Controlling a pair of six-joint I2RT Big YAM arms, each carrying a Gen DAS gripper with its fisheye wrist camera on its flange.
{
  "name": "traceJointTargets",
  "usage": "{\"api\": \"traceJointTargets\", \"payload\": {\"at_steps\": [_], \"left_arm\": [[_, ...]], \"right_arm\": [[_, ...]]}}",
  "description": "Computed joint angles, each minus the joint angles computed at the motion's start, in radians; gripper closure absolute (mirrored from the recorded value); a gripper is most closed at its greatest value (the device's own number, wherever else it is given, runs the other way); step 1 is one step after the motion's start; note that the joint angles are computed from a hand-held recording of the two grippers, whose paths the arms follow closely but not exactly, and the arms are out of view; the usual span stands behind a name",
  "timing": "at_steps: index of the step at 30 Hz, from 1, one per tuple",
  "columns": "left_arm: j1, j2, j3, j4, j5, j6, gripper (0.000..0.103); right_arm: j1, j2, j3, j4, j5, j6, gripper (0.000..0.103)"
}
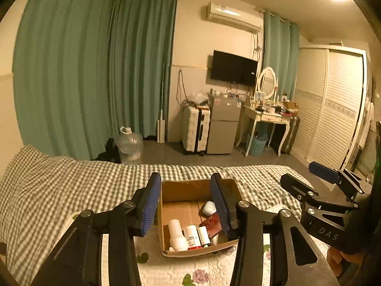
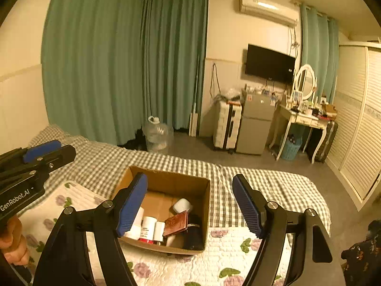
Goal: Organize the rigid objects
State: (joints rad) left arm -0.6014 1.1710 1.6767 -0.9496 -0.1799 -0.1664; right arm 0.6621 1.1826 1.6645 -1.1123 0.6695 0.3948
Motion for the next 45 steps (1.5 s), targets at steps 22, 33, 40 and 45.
{"api": "traceJointTargets", "payload": {"at_steps": [22,33,40,45], "left_arm": [[-0.198,-0.234,-0.218,-0.022,-0.233,-0.052,0.041],[-0.181,-0.277,-0.33,0.025,-0.206,-0.13,0.041],[-0.193,-0.271,-0.323,0.018,-0.223,-0.126,0.041],[-0.197,-0.275,-0.325,0.033,-0.208,-0.134,0.041]], "right_arm": [[0.435,-0.124,-0.054,-0.155,0.363,0.269,0.026],[0.458,-0.135,-0.111,-0.228,0.368,0.417,0.018],[0.434,-0.157,-0.145,-0.235,0.34,0.456,0.018],[0.427,-0.157,-0.155,-0.259,0.326,0.49,0.018]]}}
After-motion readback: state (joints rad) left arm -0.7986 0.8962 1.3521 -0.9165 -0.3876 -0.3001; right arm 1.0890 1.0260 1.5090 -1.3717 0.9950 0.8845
